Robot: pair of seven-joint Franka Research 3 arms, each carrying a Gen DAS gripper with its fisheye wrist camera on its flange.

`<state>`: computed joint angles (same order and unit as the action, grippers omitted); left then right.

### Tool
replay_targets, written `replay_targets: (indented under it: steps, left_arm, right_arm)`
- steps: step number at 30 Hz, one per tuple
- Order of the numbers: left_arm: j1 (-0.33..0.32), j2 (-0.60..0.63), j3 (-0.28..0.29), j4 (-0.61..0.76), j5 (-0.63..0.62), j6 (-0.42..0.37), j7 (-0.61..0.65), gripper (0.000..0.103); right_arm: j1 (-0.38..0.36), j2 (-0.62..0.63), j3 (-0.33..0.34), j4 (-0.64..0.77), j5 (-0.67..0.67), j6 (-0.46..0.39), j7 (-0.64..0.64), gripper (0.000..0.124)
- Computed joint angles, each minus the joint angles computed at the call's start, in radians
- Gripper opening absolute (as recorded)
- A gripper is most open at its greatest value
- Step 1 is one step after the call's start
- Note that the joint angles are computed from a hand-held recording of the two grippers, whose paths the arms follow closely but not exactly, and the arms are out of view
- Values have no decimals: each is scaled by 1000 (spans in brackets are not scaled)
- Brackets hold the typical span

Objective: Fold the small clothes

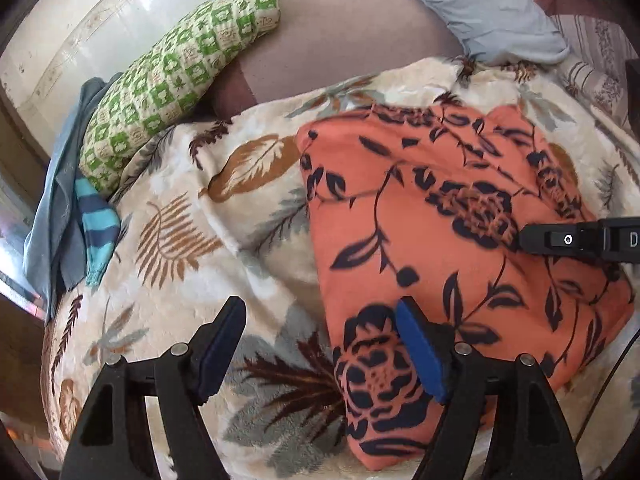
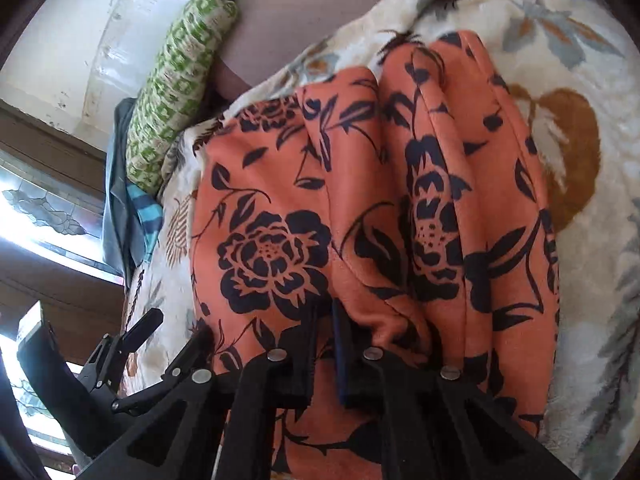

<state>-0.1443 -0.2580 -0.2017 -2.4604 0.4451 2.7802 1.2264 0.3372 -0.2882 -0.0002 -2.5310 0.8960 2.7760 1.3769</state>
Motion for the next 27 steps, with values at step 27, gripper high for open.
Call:
replay_targets:
  steps: [27]
  left_arm:
    - [40, -2, -62, -56, 219, 24, -222, 85]
  right_arm:
    - [-115, -112, 117, -72, -166, -76, 138, 15]
